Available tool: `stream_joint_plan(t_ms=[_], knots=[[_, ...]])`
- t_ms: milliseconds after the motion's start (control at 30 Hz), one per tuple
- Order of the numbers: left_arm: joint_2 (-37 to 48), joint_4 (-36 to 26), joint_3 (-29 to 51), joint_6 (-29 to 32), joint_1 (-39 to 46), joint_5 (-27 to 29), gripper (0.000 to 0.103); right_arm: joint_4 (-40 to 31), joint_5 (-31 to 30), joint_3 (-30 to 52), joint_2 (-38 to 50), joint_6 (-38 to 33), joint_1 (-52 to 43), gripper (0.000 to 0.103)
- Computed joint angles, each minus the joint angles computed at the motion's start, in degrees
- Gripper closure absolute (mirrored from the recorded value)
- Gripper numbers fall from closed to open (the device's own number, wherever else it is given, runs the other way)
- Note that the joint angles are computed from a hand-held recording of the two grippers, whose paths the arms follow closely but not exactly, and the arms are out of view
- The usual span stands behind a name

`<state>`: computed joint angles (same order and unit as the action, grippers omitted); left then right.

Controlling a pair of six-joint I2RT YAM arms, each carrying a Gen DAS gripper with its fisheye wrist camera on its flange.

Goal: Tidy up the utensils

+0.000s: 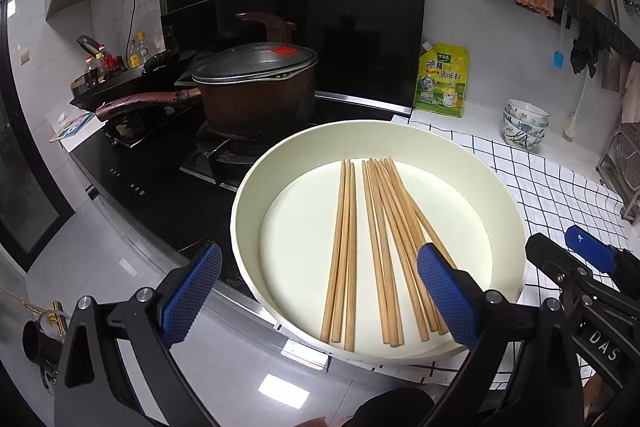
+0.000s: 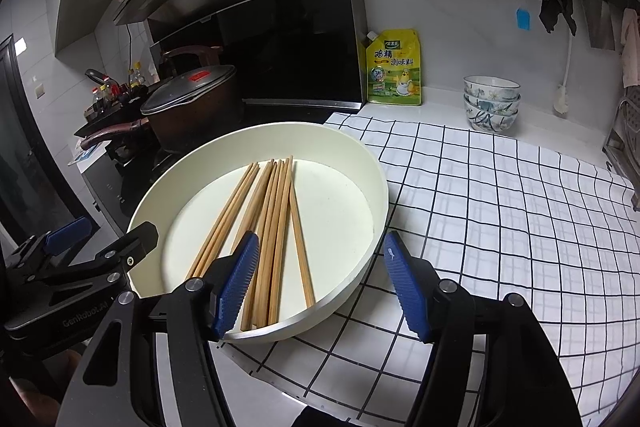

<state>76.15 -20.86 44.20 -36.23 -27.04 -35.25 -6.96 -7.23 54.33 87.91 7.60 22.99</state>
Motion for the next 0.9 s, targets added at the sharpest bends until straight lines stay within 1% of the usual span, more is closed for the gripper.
stream_joint_plan(t_ms=[267, 633, 700, 900], knots=[[0.9, 1.8, -0.7, -0.1, 1.2, 2.8, 0.006, -0.5, 1.2, -0.1, 0.0, -0.1, 0.1, 0.041], [0.5, 2.8, -1.2, -0.1, 1.5, 3.4, 0.006, -0.3, 1.3, -0.4, -0.3, 0.0, 0.1, 0.041], [0.4, 3.1, -1.4, 0.1, 1.1, 2.8, 0.006, -0.2, 1.3, -0.4, -0.4, 0.0, 0.0, 0.041], [0.4, 2.0, -0.8, -0.5, 1.1, 2.7, 0.006, -0.4, 1.4, -0.3, -0.5, 0.0, 0.2, 0.041]])
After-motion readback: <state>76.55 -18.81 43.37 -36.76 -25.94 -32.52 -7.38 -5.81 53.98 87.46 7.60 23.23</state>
